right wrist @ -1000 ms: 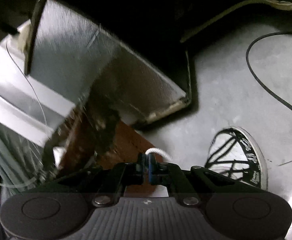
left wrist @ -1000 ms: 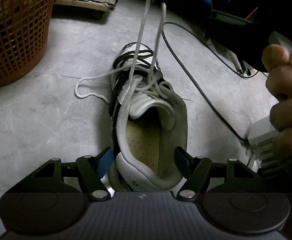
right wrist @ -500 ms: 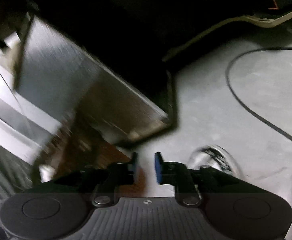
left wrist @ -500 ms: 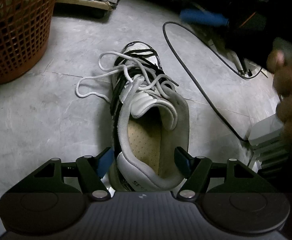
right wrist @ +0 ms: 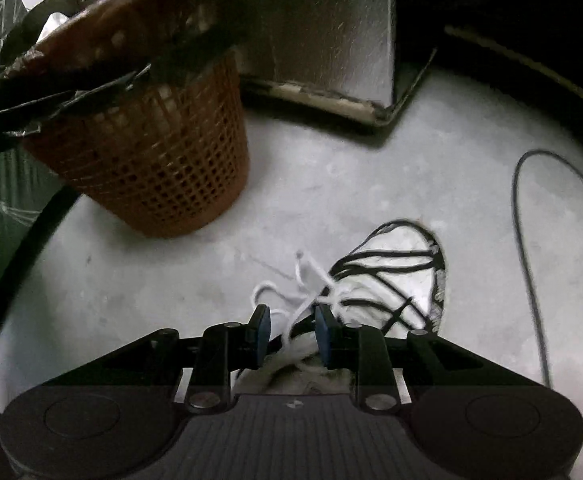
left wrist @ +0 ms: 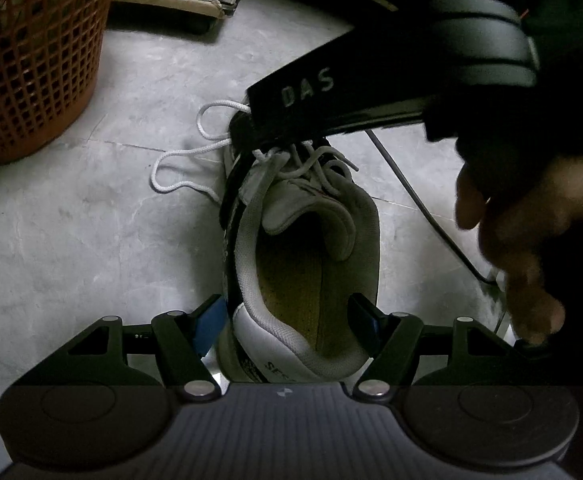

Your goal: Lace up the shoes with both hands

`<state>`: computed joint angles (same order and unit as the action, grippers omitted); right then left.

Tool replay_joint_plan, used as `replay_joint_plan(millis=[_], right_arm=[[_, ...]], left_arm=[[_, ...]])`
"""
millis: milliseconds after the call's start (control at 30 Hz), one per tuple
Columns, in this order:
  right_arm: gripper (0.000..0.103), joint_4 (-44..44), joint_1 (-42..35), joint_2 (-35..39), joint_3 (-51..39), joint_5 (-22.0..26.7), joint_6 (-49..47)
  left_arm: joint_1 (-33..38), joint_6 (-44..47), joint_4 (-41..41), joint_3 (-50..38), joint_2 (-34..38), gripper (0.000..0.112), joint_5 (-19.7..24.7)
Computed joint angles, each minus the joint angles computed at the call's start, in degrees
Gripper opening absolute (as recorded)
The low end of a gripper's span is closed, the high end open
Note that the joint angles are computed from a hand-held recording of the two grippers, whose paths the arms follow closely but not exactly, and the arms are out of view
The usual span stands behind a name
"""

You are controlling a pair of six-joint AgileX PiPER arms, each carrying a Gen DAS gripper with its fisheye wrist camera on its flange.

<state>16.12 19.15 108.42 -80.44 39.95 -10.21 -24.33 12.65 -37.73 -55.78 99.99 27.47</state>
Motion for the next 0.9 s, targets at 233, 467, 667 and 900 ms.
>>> replay_joint_plan(millis=[233, 467, 667, 900], right_arm=[[0.028, -3.2, 1.6, 3.4, -4.2, 3.5, -3.2], [0.026, -6.5, 2.5, 7.7, -11.8, 10.8, -1.8], [0.026, -8.5, 3.4, 10.4, -17.0, 16.2, -2.1], [0.018, -9.0, 3.9, 7.9, -12.1, 11.2, 2.0]], left_arm=[[0.2, 0.0, -0.4, 0.0, 0.4, 0.069, 0.0], [0.6, -0.1, -0.3, 0.0, 0.1, 0.069, 0.5], [1.0, 0.0, 0.2, -0.1, -0.1, 0.068, 1.1], [0.7, -1.4, 1.9, -0.2, 0.0, 0.068, 1.1]])
